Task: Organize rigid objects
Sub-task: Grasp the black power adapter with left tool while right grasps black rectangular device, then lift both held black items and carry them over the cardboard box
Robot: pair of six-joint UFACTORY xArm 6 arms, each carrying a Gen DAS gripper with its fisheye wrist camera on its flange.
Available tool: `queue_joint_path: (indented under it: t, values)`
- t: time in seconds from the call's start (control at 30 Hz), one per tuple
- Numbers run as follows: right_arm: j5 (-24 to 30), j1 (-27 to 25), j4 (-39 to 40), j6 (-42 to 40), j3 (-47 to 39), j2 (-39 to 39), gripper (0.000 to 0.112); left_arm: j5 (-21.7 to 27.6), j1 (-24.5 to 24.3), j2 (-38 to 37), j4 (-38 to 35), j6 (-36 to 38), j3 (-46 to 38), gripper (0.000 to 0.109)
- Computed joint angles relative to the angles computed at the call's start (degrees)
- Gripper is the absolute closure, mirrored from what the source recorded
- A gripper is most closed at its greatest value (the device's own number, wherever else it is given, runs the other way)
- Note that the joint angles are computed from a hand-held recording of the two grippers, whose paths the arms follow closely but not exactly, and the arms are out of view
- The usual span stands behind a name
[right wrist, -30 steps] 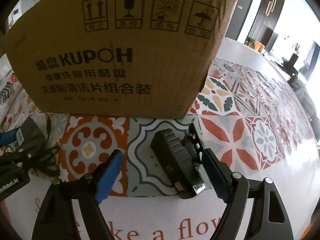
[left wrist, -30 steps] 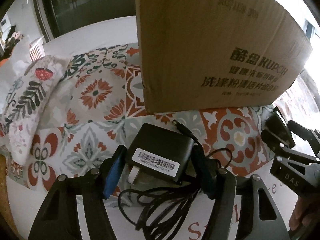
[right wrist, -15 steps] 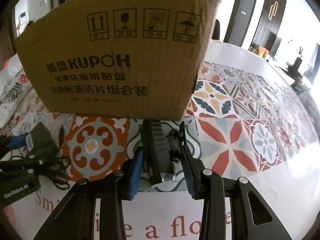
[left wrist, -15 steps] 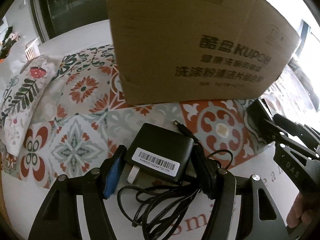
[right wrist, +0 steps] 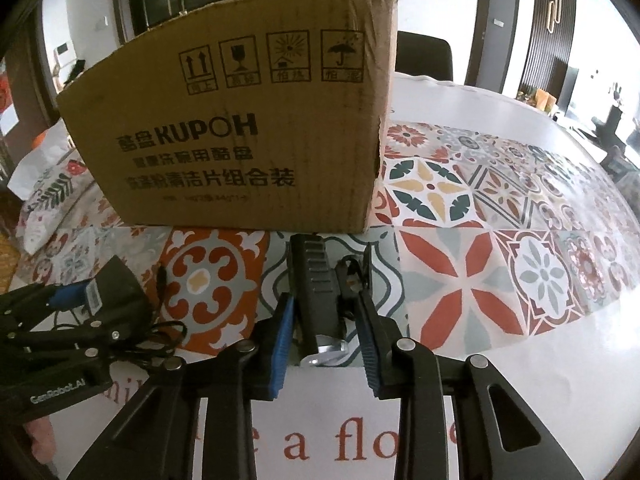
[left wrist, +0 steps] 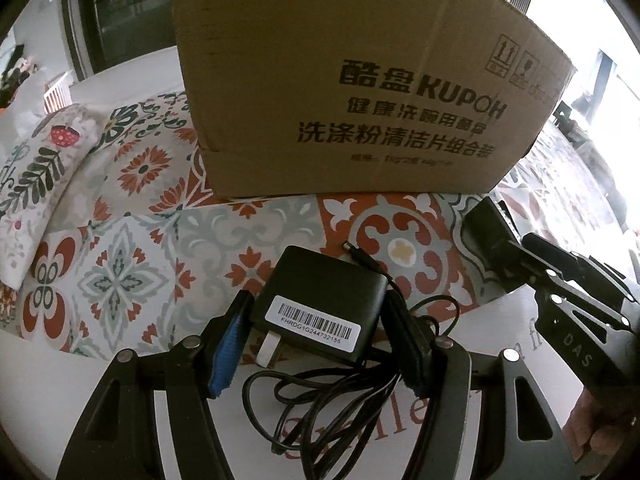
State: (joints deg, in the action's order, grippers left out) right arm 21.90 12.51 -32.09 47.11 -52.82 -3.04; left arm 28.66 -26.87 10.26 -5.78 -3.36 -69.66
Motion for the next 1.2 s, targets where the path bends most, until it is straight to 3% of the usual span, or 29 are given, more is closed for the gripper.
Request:
queue_joint_path:
  t: [0.13, 0.4, 0.8, 0.87, 1.1, 1.2]
  values:
    - [-1.18, -0.08, 0.52, -0.64, 0.54, -0.22, 0.086, -0.37, -0.38, -0.73, -0.21, -0.44, 0.78, 0.046]
    - [-0.70, 0.32, 1.84, -2.70, 0.13, -0.02, 0.086, -0.34, 0.11, 0.27, -1.67, 0.77, -0.29, 0.046]
    - [2.72, 0.74, 7.08, -11.99, -5.89, 4.20, 0.070, 0.41, 1.99, 1.73, -3.96, 1.93, -1.89, 0.046]
    - [3.19, 0.87, 5.12, -11.57, -6.77, 4.79, 0.060, 0.42, 2.28, 2.20, -3.65, 1.42, -2.43, 0.046]
    - [4.55, 0.33, 8.74, -14.96, -9.24, 8.03, 0.063, 0.40, 2.91, 3.27, -2.23, 1.02, -3.78, 0.046]
    - [4.43, 0.41, 5.38, -11.30, -9.12, 8.28, 0.077, 1.12, 3.16, 4.29, -2.04, 1.01, -5.47, 0.046]
